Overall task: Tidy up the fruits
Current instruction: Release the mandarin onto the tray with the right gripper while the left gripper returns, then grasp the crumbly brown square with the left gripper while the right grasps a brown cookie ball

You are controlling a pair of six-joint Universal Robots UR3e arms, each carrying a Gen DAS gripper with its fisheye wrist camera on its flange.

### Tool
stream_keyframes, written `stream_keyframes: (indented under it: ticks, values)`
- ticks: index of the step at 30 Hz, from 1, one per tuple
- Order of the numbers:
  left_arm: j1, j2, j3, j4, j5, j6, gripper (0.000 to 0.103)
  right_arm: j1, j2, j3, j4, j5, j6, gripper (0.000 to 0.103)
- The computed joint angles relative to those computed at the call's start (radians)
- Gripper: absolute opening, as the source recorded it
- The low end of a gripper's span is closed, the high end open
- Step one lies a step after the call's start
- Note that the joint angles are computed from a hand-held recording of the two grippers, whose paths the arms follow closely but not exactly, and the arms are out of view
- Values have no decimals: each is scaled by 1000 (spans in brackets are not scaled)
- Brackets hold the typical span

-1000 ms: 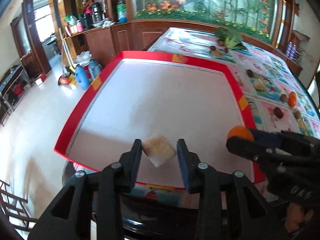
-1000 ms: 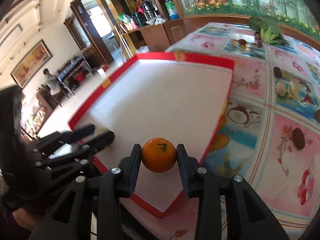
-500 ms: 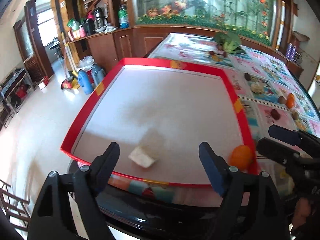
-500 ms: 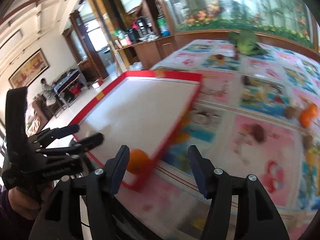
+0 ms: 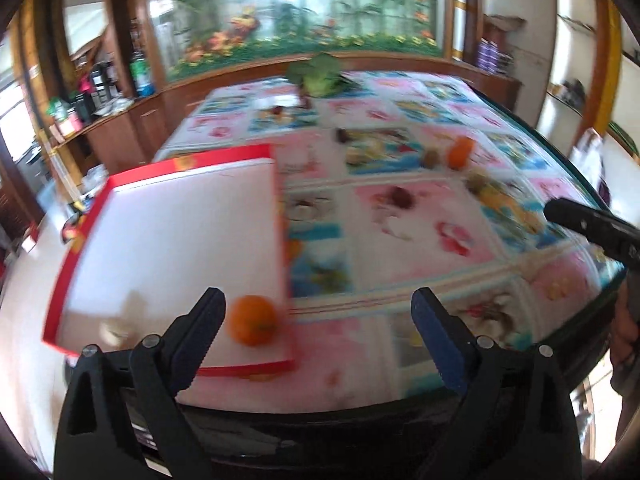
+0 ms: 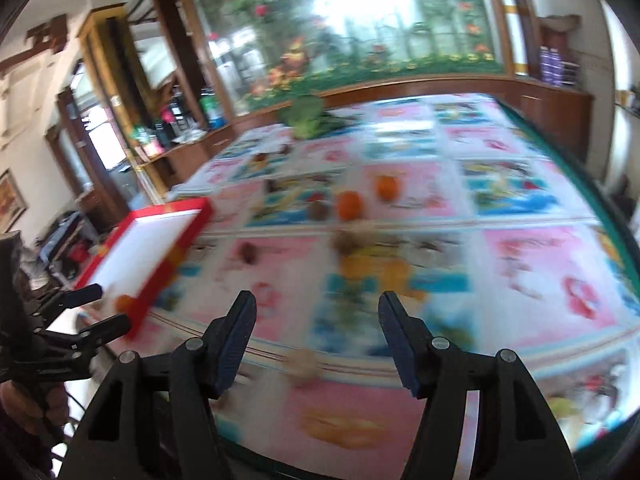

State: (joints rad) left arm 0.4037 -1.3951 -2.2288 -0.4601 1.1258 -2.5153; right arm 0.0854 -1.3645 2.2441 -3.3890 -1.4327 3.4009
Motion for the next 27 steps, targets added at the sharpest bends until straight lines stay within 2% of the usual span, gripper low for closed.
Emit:
stream_keyframes:
  ticks: [5,13,16,17,22,24,27]
  values:
    - [-122,-30,19,-17,26,-12,94,-68,-25,71,23,4,-17,63]
    - [-298,-112,92,-41,30,-48,94,-70,23,-39,179,-28,-71,62]
    - [-338,-136,115,-49,38,-51,94,-57,55,-98,232,-30,-78,52]
    - [-352,-146,124,-50,45,-55,94,-50,67,-122,255,-41,-78,45]
    - [-396,-196,169,-68,70,-77,94,-19,99,-194,330,-118,-87,34]
    - [-409,-216,191,-81,78,-89,94,-13,99,-197,337,-144,-101,21]
    - [-440,-253,217,-76,102,-116,94,-54,72,-148,307,-89,-114,21]
